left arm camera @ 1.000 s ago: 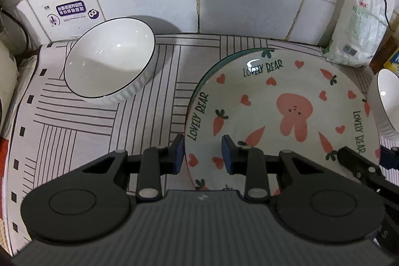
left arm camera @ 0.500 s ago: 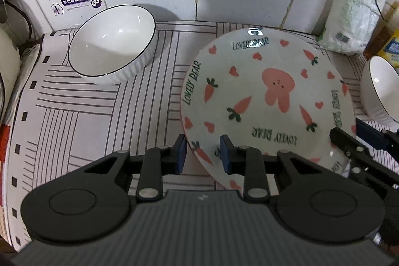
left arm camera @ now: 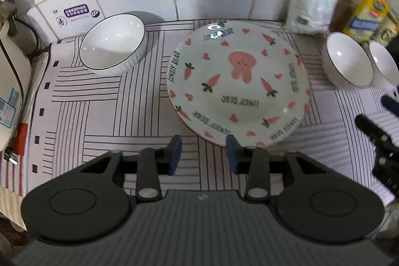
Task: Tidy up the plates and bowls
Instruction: 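Open both grippers and release the Lovely Bear plate rim, then move both grippers to the white bowl rim and close them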
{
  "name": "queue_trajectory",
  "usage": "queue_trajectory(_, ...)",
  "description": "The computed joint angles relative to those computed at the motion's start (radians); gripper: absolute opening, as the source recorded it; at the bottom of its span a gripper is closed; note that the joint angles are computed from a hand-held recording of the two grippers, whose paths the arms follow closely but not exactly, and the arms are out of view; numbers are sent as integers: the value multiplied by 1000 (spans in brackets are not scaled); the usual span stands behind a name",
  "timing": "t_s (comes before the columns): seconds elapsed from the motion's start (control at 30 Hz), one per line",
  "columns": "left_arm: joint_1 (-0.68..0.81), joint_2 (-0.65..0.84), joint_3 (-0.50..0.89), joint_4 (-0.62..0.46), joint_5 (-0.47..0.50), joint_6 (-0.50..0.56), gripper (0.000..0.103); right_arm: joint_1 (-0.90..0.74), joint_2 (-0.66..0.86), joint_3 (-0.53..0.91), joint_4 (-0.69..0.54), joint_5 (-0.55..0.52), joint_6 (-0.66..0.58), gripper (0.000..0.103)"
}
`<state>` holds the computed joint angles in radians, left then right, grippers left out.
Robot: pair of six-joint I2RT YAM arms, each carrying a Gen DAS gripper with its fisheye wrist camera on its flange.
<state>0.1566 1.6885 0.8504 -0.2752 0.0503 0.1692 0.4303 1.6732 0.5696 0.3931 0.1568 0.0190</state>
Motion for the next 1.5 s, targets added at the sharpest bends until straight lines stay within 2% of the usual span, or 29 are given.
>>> queue_trajectory(0.13, -34, -88, -39, -58, 6, 11, 44, -42, -136, -60, -61, -27, -29, 68)
queue_trajectory(0.33, -117, -236, -87, -138, -10, 2, 56, -88, -355, -144, -154, -81, -46, 73)
queue_trajectory(0.4, -147, -269, -88, -168, -7, 12, 61, -98, -407, -174, -154, -95, -64, 81)
queue_trajectory(0.43, -163, -287, -90, -179, -8, 14, 61, -110, -431, -193, -146, -109, -82, 88)
queue_trajectory(0.6, -248, -321, -88, -200, -38, -19, 70, -168, -492, -268, -72, -175, -164, 93)
queue_trajectory(0.77, -306, -278, -73, -167, -27, -83, 79, -270, -453, -310, 52, -280, -207, 93)
queue_trajectory(0.87, -345, -217, -52, -128, -47, -133, 81, -344, -380, -322, 155, -348, -213, 93)
queue_trajectory(1.0, -374, -130, -12, -83, -57, -168, 82, -429, -252, -300, 262, -451, -171, 93)
queue_trajectory(1.13, -399, -54, 28, -33, -89, -189, 82, -486, -112, -250, 350, -506, -90, 88)
queue_trajectory(1.2, -410, -36, 43, -16, -119, -186, 82, -507, -55, -211, 350, -531, -61, 83)
queue_trajectory(1.27, -412, -43, 37, 18, -138, -162, 82, -520, -25, -163, 290, -559, -51, 69)
queue_trajectory(1.33, -402, -36, 47, 33, -126, -151, 82, -518, -13, -120, 220, -573, -37, 69)
queue_trajectory(1.5, -380, 31, 87, 106, -85, -157, 82, -492, 49, -57, 194, -537, 29, 69)
